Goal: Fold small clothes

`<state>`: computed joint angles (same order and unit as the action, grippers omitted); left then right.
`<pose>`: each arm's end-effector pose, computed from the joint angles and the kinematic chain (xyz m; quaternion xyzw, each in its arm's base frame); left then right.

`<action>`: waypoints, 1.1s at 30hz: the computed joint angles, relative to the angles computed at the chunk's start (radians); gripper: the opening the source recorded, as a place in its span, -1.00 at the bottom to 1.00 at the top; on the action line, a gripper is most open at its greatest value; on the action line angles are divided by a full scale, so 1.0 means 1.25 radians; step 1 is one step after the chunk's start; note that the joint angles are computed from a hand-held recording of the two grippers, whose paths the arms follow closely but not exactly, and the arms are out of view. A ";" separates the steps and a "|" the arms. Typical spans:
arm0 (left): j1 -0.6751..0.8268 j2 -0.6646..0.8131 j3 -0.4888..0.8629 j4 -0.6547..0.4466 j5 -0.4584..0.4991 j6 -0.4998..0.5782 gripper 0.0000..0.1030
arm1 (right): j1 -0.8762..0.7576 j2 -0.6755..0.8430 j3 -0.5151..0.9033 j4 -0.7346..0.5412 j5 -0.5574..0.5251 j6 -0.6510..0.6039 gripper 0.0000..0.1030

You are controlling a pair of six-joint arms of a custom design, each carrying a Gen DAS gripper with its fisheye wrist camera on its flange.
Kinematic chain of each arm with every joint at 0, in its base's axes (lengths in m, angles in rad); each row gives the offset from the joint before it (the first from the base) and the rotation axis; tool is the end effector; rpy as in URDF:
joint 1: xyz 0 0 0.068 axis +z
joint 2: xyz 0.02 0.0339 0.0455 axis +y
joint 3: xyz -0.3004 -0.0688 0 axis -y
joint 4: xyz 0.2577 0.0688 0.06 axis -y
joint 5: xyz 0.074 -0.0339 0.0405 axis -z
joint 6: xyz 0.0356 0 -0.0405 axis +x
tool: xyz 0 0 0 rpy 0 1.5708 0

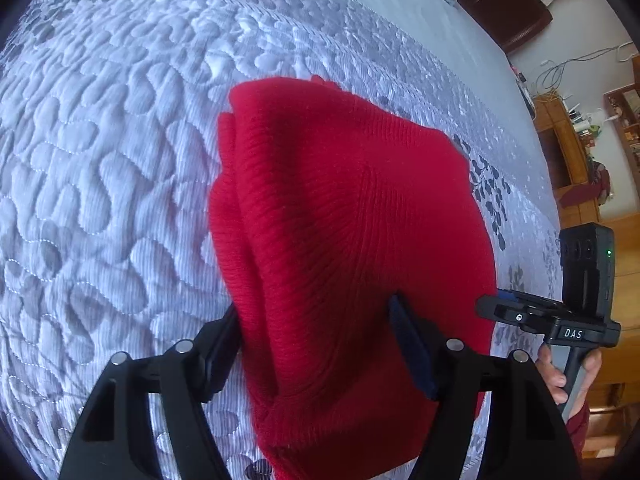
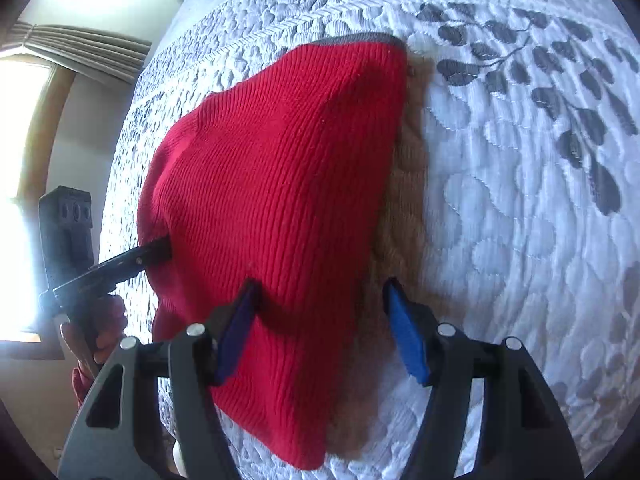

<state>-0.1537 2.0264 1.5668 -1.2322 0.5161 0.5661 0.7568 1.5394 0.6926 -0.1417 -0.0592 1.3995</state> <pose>0.3897 -0.0782 0.2185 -0.3255 -0.9087 0.2613 0.0051 0.2068 0.1982 0.1689 0.2944 0.9112 0.2662 0.1107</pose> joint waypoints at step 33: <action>-0.276 -0.461 -0.307 -0.014 0.083 -0.251 -0.34 | 0.539 -0.399 0.073 -0.603 0.324 0.503 -0.38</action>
